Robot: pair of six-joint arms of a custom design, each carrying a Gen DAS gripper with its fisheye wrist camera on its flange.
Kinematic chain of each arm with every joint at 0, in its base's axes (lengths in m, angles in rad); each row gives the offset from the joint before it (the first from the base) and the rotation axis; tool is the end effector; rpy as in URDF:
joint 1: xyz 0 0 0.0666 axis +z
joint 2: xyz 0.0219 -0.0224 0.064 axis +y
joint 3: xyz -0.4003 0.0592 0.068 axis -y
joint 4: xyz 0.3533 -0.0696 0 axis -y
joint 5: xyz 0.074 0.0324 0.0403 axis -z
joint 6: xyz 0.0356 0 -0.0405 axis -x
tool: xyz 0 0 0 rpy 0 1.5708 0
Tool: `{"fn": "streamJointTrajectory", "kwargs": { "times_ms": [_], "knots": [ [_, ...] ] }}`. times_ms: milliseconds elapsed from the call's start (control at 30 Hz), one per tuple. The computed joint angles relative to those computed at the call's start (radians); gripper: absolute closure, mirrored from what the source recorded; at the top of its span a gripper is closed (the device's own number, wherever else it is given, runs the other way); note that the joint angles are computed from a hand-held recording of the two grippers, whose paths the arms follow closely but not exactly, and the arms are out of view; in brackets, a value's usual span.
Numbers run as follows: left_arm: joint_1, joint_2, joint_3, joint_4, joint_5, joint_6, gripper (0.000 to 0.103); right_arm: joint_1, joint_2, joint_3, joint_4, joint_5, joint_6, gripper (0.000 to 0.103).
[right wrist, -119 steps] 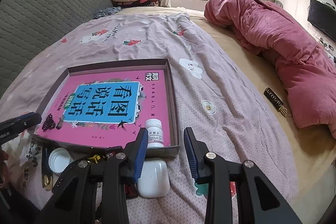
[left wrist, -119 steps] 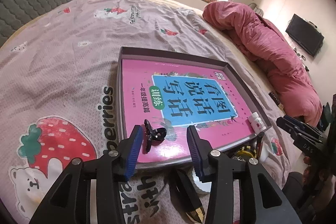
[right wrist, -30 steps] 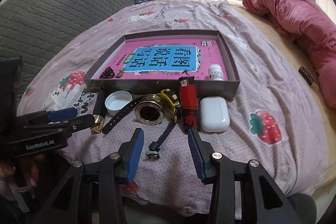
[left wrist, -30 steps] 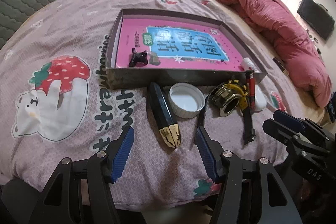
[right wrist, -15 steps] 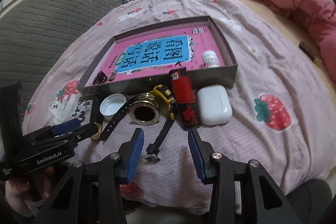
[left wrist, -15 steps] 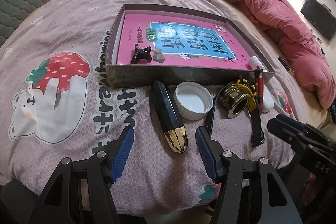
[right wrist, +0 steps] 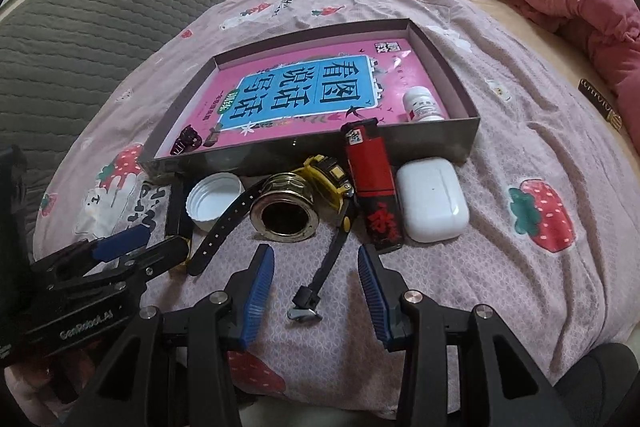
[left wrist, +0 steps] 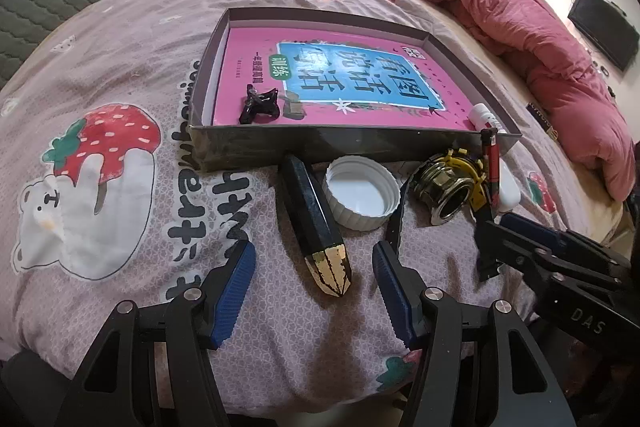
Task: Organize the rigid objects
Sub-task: 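Close the right tool on the black watch strap while the left tool approaches the black-and-gold pen, then grasp the black-and-gold pen with the left tool while the right tool holds the strap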
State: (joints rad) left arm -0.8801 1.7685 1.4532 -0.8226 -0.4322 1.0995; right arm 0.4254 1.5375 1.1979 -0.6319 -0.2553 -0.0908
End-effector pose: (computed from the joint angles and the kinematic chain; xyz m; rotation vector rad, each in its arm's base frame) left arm 0.3600 -0.4128 0.3036 -0.4007 2.5159 -0.1611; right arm 0.4252 0.2021 0.3256 -0.5300 2.5245 0.5231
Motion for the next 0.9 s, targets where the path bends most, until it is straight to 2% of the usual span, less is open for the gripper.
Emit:
{"fn": "streamJointTrajectory", "kwargs": {
  "times_ms": [267,367,500,633,700,900],
  "knots": [
    [0.002,0.004,0.001,-0.004,0.005,0.002,0.041,-0.007,0.039,0.014,-0.018,-0.004,-0.016,0.061],
    [0.005,0.008,0.003,-0.005,0.008,0.001,0.041,-0.011,0.044,0.016,-0.013,0.005,-0.008,0.068],
    [0.010,0.013,0.001,-0.005,0.015,0.004,0.041,-0.005,0.049,0.016,-0.002,0.011,0.015,0.083],
    [0.015,0.017,0.002,-0.012,0.016,0.007,0.041,0.009,0.045,0.010,0.008,0.040,0.047,0.087],
    [0.019,0.021,0.004,-0.015,0.017,0.009,0.041,0.004,0.043,0.004,0.020,0.042,0.053,0.095],
    [0.023,0.022,0.001,-0.007,0.021,0.004,0.041,-0.009,0.039,-0.010,0.043,0.015,0.054,0.100]
  ]
}}
